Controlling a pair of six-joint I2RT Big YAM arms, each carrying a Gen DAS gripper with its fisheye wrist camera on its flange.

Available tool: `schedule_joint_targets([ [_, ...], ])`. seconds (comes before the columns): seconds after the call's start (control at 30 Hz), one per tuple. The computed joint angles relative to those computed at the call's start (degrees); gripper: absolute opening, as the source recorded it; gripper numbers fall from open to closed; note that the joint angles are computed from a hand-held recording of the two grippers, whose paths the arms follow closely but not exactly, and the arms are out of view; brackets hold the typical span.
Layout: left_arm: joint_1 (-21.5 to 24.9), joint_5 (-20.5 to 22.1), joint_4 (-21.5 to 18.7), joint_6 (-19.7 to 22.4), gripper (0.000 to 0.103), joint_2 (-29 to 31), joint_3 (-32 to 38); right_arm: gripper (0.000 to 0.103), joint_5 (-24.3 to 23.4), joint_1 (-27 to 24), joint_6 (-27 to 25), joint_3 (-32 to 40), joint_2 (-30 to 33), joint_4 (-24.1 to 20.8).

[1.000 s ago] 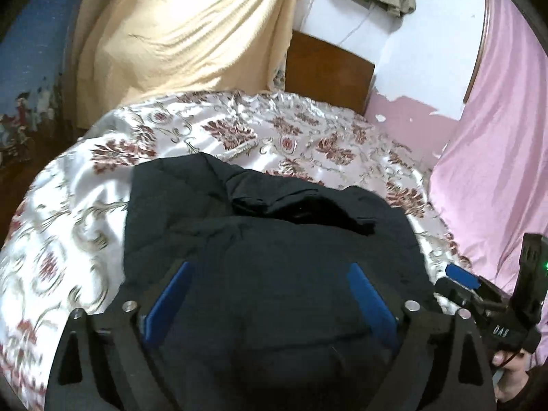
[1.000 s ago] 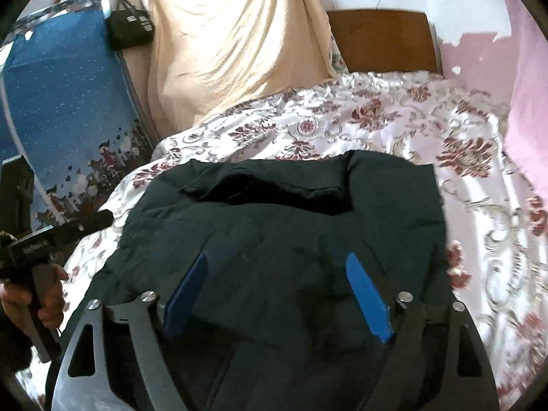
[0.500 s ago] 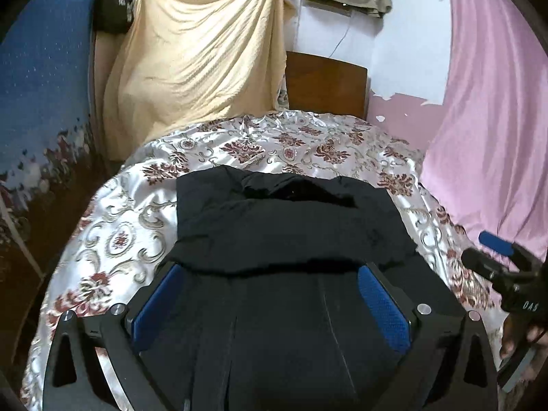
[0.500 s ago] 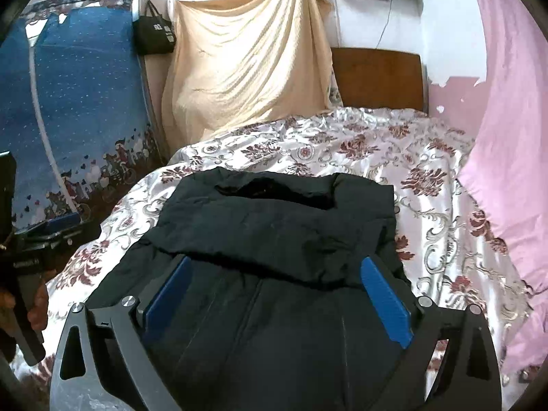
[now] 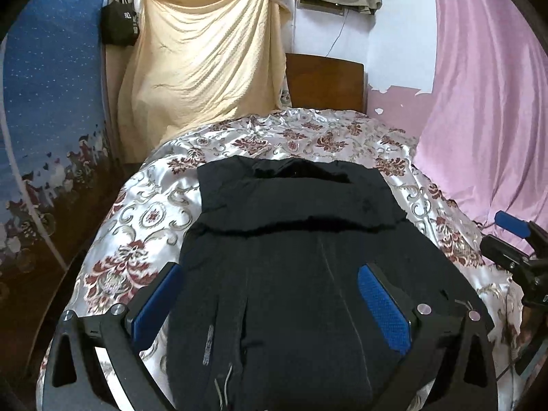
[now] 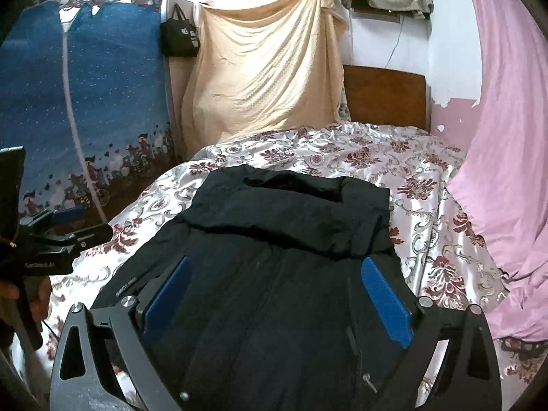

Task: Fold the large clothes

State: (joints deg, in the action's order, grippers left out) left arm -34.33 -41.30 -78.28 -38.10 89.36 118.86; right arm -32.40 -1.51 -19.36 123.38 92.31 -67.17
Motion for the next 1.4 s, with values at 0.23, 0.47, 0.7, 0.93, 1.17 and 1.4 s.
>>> schedule_joint_targets([
  [0.23,-3.4,-1.2,-1.6,-2.0,0.103,-4.6,-6.9,0.101,0.4,-1.9,-4.5,-9.8,-7.3,0.5],
  [0.47,-5.1,0.1,-2.5,-0.7,0.103,-8.5,-14.9,0.101,1.9,-5.1,-12.6,-15.3,-10.0,-3.5],
  [0.7,-6.2,1.6,-5.6,-0.2,0.103,-10.2,-21.5,0.101,5.9,-7.3,-19.3,-17.0,-9.1,-7.9],
  [0.93,-6.4,5.4,-6.6,-0.6,0.103,-11.5,-24.9,0.101,6.6,-8.1,-20.2,-19.9,-9.3,-8.8],
  [1.17,-6.7,6.5,-9.9,-2.0,0.103,-10.4,-25.6,0.101,4.9,-9.3,-20.2,-24.3,-11.2,-6.9],
  [1.4,-7.5,5.8,-11.6,-4.5,0.103,-10.8,-26.3,0.101,9.2,-7.5,-22.6,-27.8,-12.8,-5.3],
])
